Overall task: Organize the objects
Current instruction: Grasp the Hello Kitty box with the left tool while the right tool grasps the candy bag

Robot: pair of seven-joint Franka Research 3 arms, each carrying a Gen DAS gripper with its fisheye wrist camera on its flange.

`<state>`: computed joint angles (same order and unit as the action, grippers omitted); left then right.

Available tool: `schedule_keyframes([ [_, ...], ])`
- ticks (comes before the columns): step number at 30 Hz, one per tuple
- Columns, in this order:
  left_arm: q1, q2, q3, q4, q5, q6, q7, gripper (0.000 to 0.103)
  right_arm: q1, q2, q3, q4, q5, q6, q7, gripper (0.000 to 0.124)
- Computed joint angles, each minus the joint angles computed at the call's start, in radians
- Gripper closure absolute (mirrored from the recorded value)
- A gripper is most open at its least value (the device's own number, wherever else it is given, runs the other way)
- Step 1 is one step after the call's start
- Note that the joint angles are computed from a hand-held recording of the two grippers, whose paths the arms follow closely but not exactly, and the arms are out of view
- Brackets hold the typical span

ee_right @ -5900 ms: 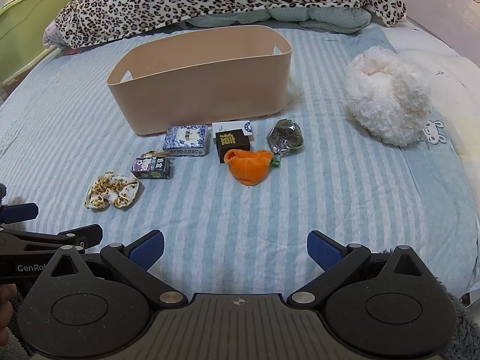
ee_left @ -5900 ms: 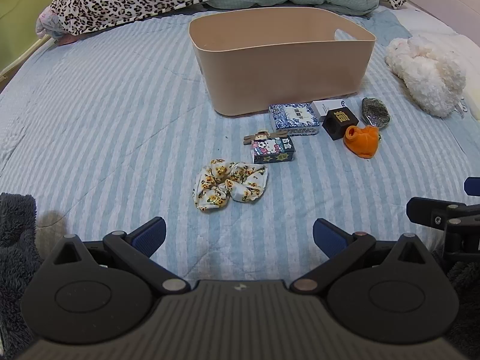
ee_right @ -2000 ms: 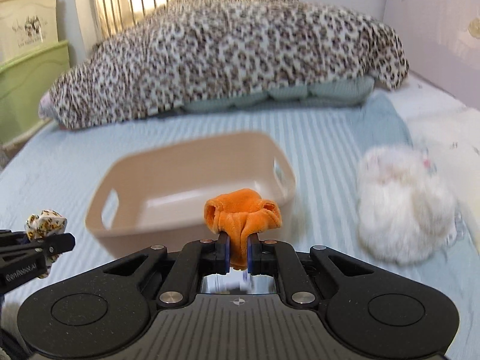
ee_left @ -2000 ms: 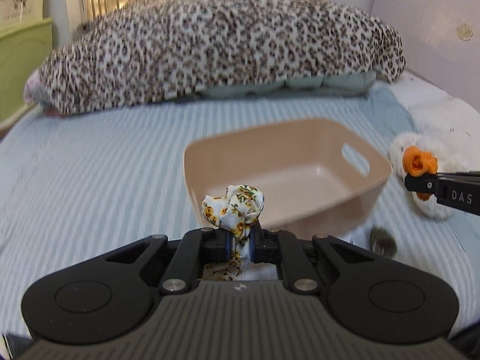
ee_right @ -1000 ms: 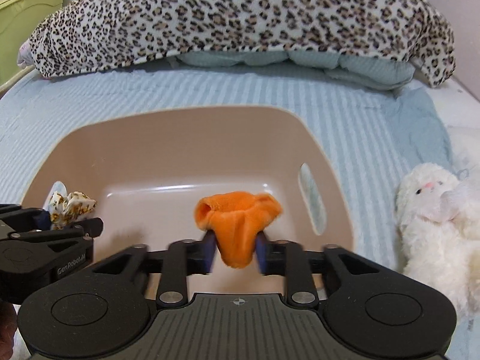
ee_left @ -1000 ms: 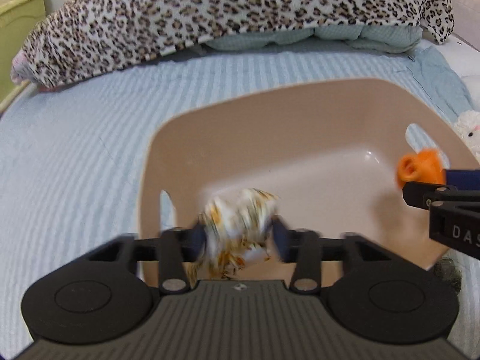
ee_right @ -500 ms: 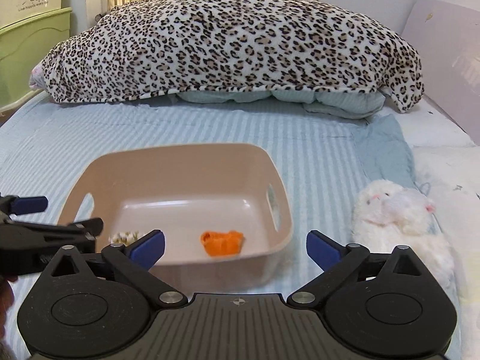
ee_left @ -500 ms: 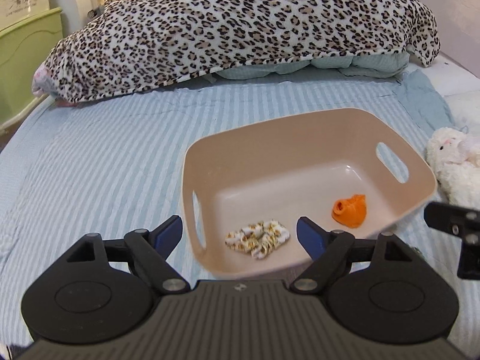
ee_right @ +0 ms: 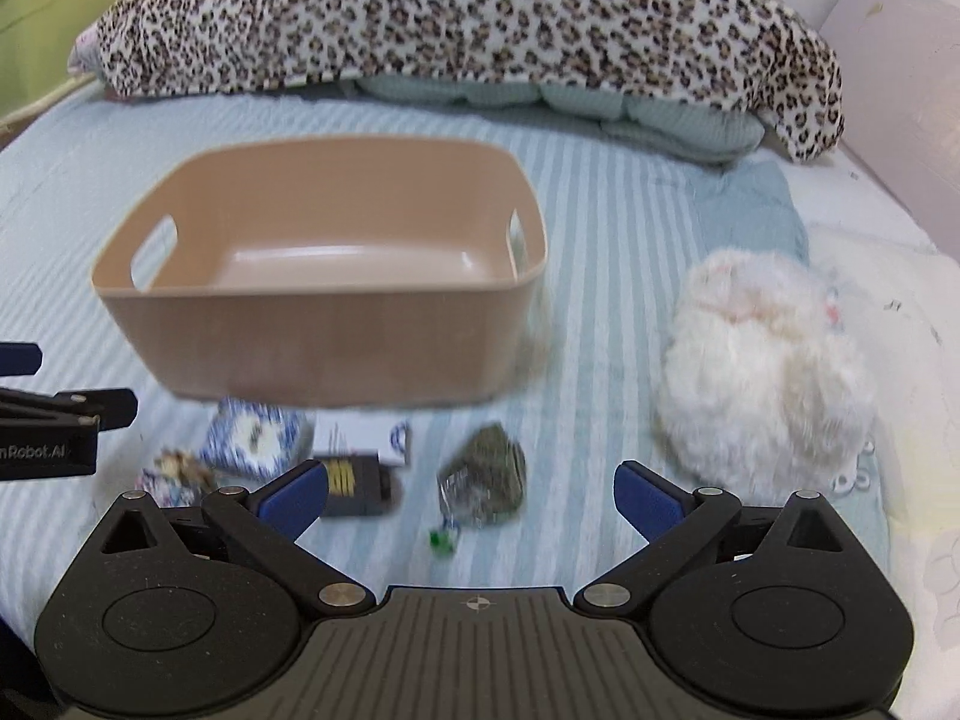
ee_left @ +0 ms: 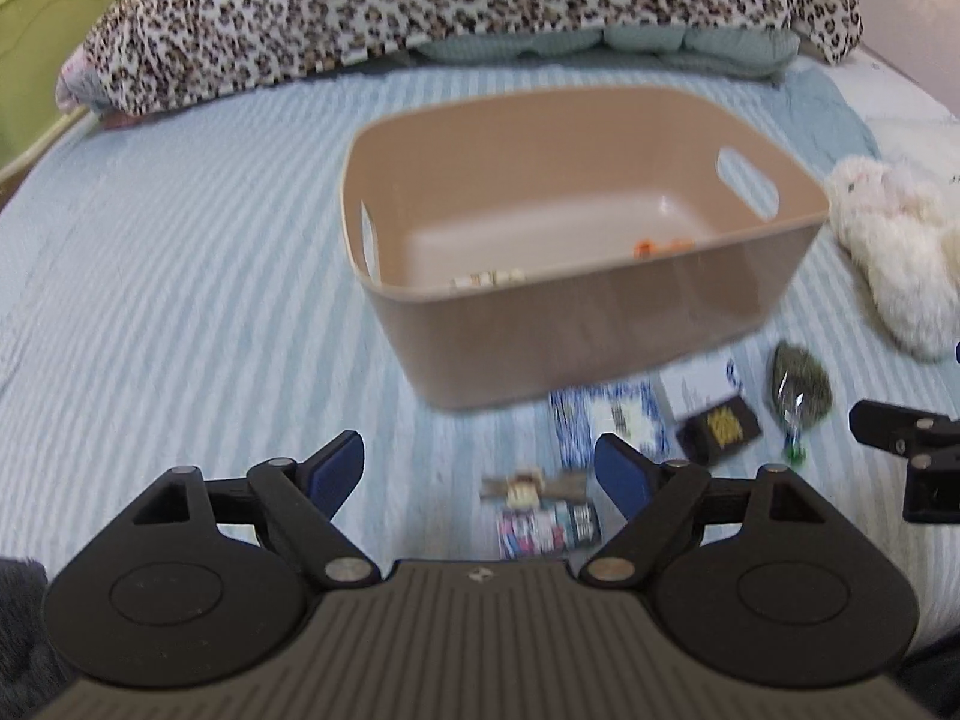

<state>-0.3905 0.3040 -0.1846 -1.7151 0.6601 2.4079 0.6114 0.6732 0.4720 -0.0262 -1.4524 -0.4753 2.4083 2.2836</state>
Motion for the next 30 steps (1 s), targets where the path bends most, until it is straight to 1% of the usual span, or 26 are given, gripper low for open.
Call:
schedule_keyframes([
  [4,0.003,0.021,-0.010,0.001,-0.042,-0.012,0.022,0.019,-0.011,0.002,0.010,-0.021,0.030,-0.001,-0.012,0.021],
  [12,0.001,0.074,-0.013,0.028,-0.111,-0.015,0.050,0.019,-0.037,0.037,0.022,-0.027,0.108,-0.008,-0.057,0.021],
  [16,0.002,0.106,-0.015,0.048,-0.154,-0.017,0.062,0.019,-0.041,0.081,0.020,0.008,0.138,-0.041,-0.108,0.022],
  [19,0.004,0.127,-0.014,0.055,-0.181,-0.022,0.075,0.019,-0.046,0.111,0.016,0.031,0.160,-0.039,-0.129,0.023],
  [24,-0.004,0.152,-0.003,0.068,-0.183,-0.026,0.081,0.019,-0.045,0.183,0.002,0.110,0.194,-0.055,-0.151,0.027],
  [27,-0.007,0.158,0.002,0.075,-0.181,-0.028,0.083,0.019,-0.058,0.221,0.008,0.149,0.237,-0.056,-0.168,0.029],
  [30,-0.004,0.159,0.002,0.074,-0.187,-0.025,0.088,0.024,-0.042,0.251,-0.012,0.186,0.233,-0.066,-0.167,0.033],
])
